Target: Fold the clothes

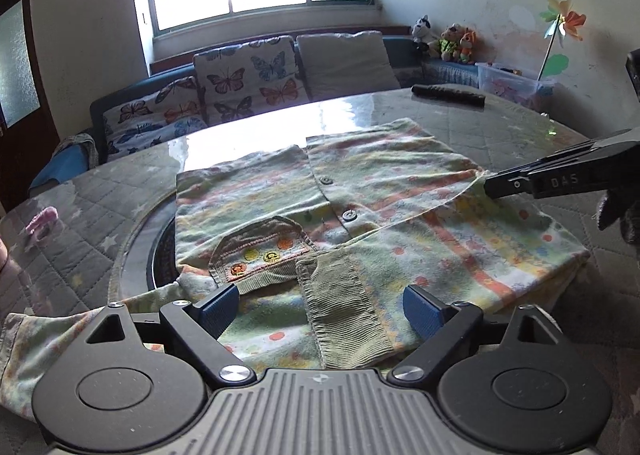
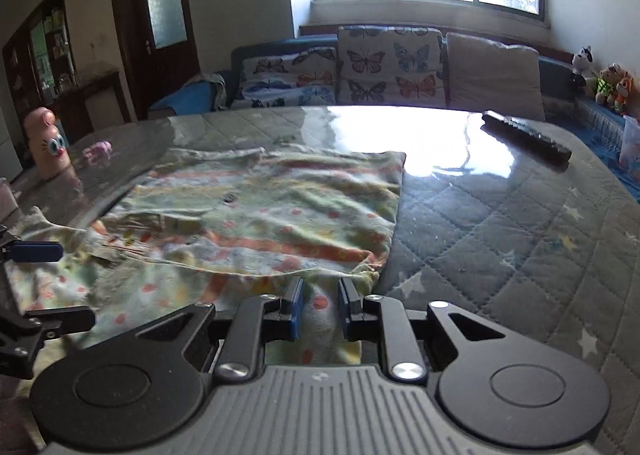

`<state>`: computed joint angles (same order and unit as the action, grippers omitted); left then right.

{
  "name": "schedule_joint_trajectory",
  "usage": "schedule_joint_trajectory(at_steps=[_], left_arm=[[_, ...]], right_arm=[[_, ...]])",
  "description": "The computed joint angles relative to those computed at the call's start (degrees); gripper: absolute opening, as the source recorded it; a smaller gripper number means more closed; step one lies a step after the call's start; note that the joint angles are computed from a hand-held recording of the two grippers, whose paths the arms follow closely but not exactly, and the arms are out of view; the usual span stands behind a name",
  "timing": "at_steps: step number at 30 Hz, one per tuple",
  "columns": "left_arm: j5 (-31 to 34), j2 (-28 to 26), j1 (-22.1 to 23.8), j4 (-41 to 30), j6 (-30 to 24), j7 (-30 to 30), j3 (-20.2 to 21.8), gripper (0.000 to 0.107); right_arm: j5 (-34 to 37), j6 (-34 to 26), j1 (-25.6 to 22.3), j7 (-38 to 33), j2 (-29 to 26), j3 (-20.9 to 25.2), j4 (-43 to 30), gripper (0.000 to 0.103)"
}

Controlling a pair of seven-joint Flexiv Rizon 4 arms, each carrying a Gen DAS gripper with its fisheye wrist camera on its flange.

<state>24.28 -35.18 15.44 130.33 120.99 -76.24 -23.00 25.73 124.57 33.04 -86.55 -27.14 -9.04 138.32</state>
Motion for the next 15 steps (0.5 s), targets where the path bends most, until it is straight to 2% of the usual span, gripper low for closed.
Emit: schedule_joint_trajectory(at_steps=[6, 15], left_arm=[[-1.25, -0.11, -1.34, -0.20, -0.43, 0.68, 1.38, 0.089], [-2.92, 1.86, -1.39, 1.24, 1.14, -1.45, 3.43, 0.089]], right_arm=[[1.51, 0.13, 2.81, -1.75, 0.37, -1.44, 0.55, 0.020], [3.50, 0.71, 9.06, -7.22, 1.97, -0.30, 1.80, 0.031]])
